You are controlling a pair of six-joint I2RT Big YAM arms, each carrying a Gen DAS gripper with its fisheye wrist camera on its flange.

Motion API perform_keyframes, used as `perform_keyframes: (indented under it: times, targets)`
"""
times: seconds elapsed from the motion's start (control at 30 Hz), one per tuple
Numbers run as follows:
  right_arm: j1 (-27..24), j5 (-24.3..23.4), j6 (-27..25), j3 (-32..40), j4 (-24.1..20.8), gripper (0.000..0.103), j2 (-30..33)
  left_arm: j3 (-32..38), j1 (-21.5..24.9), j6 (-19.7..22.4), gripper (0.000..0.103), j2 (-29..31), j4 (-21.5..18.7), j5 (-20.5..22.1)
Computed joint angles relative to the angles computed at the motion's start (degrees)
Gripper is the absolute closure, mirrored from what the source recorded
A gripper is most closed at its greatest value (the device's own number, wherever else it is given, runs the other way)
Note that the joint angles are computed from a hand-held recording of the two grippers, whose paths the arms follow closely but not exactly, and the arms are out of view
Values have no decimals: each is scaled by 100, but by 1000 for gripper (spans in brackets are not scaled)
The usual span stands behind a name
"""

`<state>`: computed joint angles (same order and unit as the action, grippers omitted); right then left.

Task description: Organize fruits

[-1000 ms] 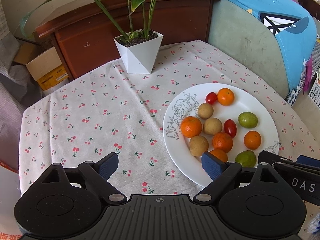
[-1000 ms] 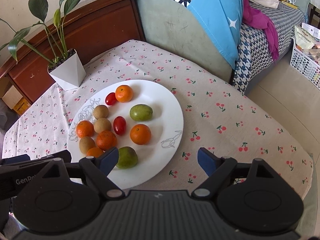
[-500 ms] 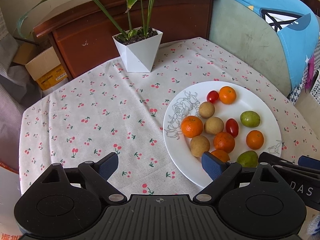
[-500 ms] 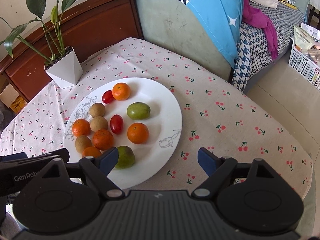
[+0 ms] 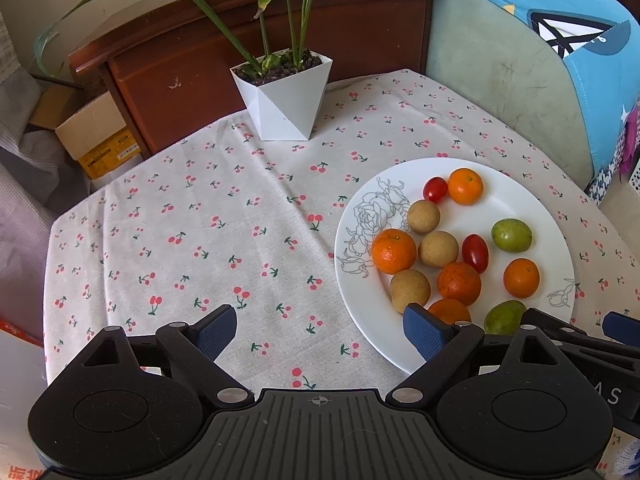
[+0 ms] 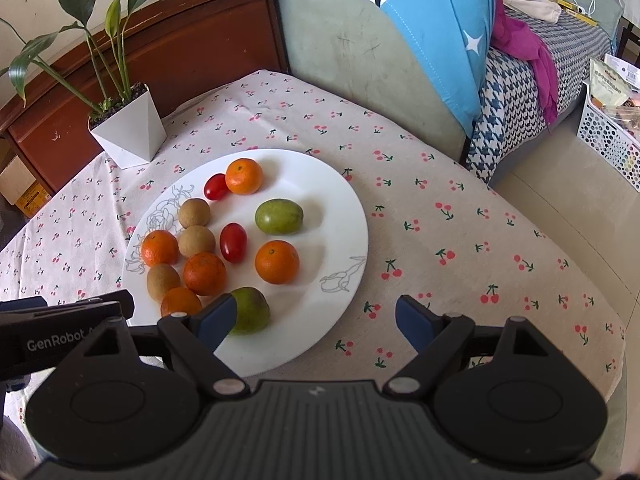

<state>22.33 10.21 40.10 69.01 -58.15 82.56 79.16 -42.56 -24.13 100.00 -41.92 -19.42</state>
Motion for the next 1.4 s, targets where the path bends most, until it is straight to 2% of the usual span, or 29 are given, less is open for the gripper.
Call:
perform_keyframes:
  times: [0.83,1.17,1.4]
  targets:
    - [115,28,19,103,-112,17,62,-54,19,141,12,-69,-23,-148]
    - [256,72,-22,182,-148,17,36,-216,42,215,12,-289,-2,-232]
    - [431,84,-144,226,-126,17,54,-478,105,113,12,-509,16,-262]
